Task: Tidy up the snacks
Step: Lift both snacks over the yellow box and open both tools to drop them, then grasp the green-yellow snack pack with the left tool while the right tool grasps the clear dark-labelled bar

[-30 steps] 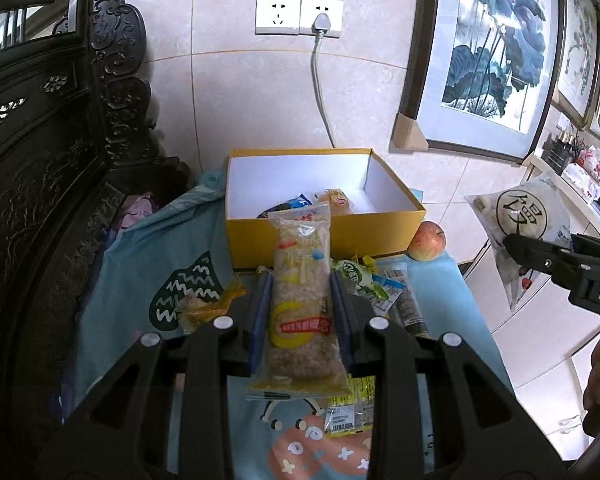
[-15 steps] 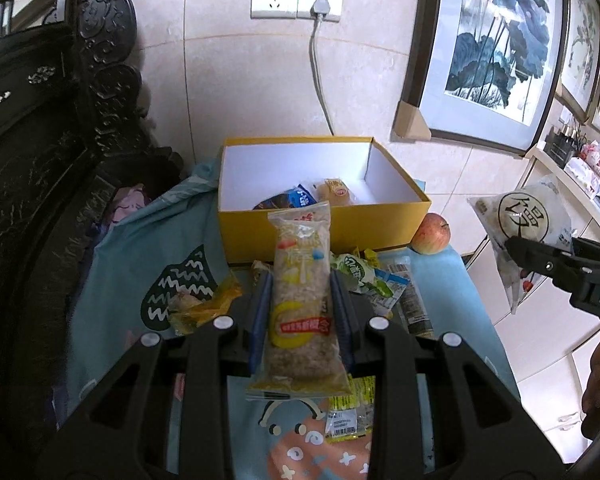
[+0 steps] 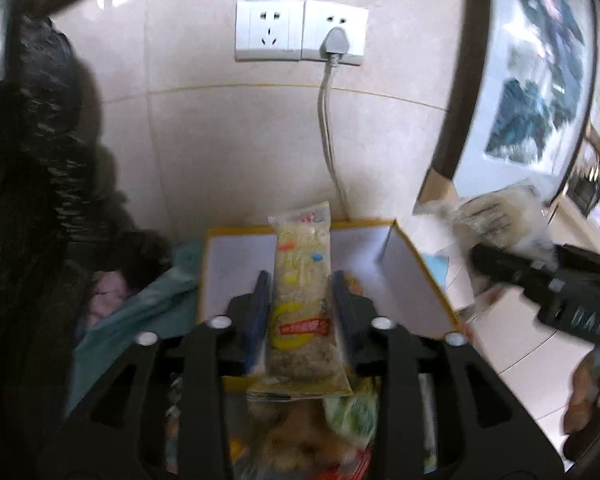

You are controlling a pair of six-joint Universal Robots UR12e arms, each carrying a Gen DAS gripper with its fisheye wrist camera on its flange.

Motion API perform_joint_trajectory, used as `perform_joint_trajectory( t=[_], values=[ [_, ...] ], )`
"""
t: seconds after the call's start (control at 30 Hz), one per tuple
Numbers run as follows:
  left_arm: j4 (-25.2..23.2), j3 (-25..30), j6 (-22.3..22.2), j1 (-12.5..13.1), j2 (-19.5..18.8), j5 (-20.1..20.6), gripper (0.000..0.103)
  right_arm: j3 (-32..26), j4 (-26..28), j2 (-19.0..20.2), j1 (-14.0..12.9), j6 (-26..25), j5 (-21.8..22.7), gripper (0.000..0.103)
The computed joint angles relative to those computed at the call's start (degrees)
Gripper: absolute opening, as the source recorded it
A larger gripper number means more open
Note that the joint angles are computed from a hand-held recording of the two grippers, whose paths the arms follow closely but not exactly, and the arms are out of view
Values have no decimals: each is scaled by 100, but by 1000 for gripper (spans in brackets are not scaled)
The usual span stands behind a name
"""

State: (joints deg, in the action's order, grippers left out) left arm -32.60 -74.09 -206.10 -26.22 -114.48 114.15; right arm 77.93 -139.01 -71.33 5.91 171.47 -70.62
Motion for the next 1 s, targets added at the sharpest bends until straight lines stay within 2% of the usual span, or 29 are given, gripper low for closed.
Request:
perform_joint_trajectory(
  t=[0.03, 0.07, 0.1, 0.17, 0.27, 0.43, 0.53, 0.63, 0.7, 0.77, 0.87, 0.93, 1.0],
  values=[
    [-149, 96, -169, 61, -71, 157, 87, -124, 51, 101, 44, -18, -189, 82],
    [-253, 130, -342, 44, -117, 507, 92, -210, 152, 190, 62, -13, -313, 83],
    [-354, 97, -491, 66, -109, 617, 92, -199, 206, 197, 58, 17, -349, 83],
    [-414, -165, -678, 136, 28, 419, 92, 29, 170, 124, 20, 54, -326, 83],
    [-463, -645, -810, 102, 245, 473, 92, 441, 156, -41, 29, -89, -546, 83],
    [-378, -1600, -1346, -92, 725, 642, 92, 1305, 176, -476, -35, -82, -677, 83],
    [-521, -2087, -1702, -183, 996, 628, 92, 1722, 229, -698, -45, -122, -774, 83],
    [-888, -2398, -1939, -238, 1136, 531, 92, 2051, 362, -826, -41, -103, -1002, 83],
    [-954, -2562, -2080, -228, 1190, 254, 92, 2133, 463, -846, -41, -26, -1057, 83],
    [-745, -2659, -1998, -243, 1198, -81, 91, 2247, 475, -884, -39, -28, -1145, 83],
    [-336, -2605, -1309, -421, 1063, -393, 91, 2337, 439, -917, -23, -67, -1238, 83],
    [-192, -2438, -664, -605, 889, -613, 91, 2345, 419, -911, -4, -80, -1298, 83],
    [-146, -2261, -271, -766, 715, -667, 91, 2302, 410, -873, 28, -105, -1334, 83]
  ],
)
